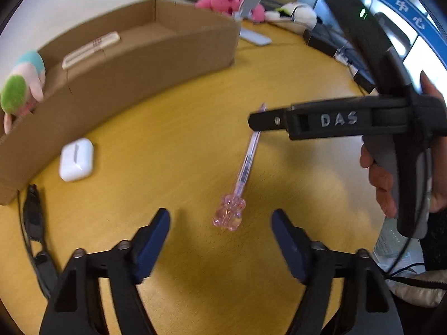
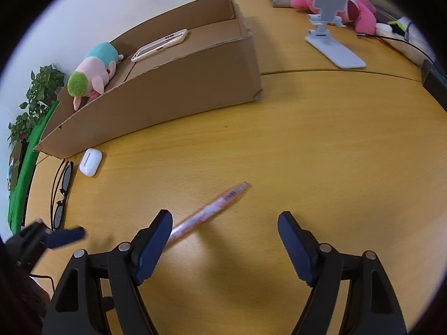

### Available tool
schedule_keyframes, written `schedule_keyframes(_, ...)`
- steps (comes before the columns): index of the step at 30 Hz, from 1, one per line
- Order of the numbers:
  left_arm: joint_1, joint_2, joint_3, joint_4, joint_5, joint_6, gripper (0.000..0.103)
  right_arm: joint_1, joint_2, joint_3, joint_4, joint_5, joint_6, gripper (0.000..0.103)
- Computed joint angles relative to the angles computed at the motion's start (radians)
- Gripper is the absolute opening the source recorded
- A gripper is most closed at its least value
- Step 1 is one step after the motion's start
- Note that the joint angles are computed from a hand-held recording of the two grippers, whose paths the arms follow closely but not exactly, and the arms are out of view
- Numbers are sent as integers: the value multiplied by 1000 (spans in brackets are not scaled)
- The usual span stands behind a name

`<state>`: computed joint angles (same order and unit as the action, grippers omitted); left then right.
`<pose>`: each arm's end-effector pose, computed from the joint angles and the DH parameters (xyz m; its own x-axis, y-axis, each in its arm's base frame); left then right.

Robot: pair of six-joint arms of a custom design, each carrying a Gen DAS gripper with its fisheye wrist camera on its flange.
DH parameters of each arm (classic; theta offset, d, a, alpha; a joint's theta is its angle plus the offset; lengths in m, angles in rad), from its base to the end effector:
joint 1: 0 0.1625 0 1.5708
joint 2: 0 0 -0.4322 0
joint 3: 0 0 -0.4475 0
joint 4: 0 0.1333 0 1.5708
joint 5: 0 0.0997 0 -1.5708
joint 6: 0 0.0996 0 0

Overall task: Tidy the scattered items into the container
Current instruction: 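Move the left tool to the pink pen and close on its bear end, then lift the pink pen with the left tool and carry it over the box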

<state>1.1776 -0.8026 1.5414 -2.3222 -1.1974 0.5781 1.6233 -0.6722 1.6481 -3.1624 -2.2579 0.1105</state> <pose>-0.1238 -0.7411 0.0805 -0.5124 0.7999 -0.3124 0.7918 0.5809 0.1888 0.1075 -0.7102 0.0557 -0.7911 0.4132 0.4510 0.0447 0.7744 -0.6311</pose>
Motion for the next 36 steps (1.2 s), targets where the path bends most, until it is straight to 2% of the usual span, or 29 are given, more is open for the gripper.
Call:
schedule_keyframes(2, 4, 11, -3, 4, 1, -15, 67, 4, 20, -23, 13, -9, -6, 79)
schedule_keyframes(5, -1, 9, 5, 4, -6, -8, 60, 17, 54, -61, 22, -70, -37, 80)
schedule_keyframes(7, -4, 9, 7, 12, -13, -3, 50, 19, 66, -75, 15, -85, -41, 78)
schedule_keyframes(8, -5, 10, 7, 20, -18, -2, 38, 21, 73, -86, 18, -100, -46, 76)
schedule_keyframes(9, -4, 10, 0, 37, -27, -5, 27, 25, 83, -99, 23, -120, -56, 69)
schedule_keyframes(10, -4, 11, -6, 50, -32, -7, 23, 29, 93, -112, 25, -139, -70, 59)
schedule_keyframes(14, -5, 19, -21, 72, -33, -7, 23, 38, 115, -141, 26, -173, -100, 35)
schedule_keyframes(16, -3, 17, -29, 105, -55, -17, 23, 38, 115, -147, 38, -159, -98, 26)
schedule_keyframes(21, -10, 14, -19, 119, -71, -38, 23, 36, 115, -156, 52, -121, -89, 19)
schedule_keyframes(26, -11, 8, -10, 101, -77, -60, 23, 14, 62, -104, 43, -7, -35, 15)
schedule_keyframes(29, -20, -8, 10, 57, -87, -58, 23, 15, 37, -84, 21, 32, -26, 14)
schedule_keyframes(32, -29, -23, 17, 8, -103, -67, 23, 27, 7, -74, -15, 76, -40, 11)
schedule_keyframes(33, -34, -26, 18, -15, -101, -68, 22, 35, 0, -77, -23, 83, -52, 1)
schedule_keyframes(36, -47, -32, 5, -68, -124, -66, 22, 65, -2, -128, -33, 80, -125, 0)
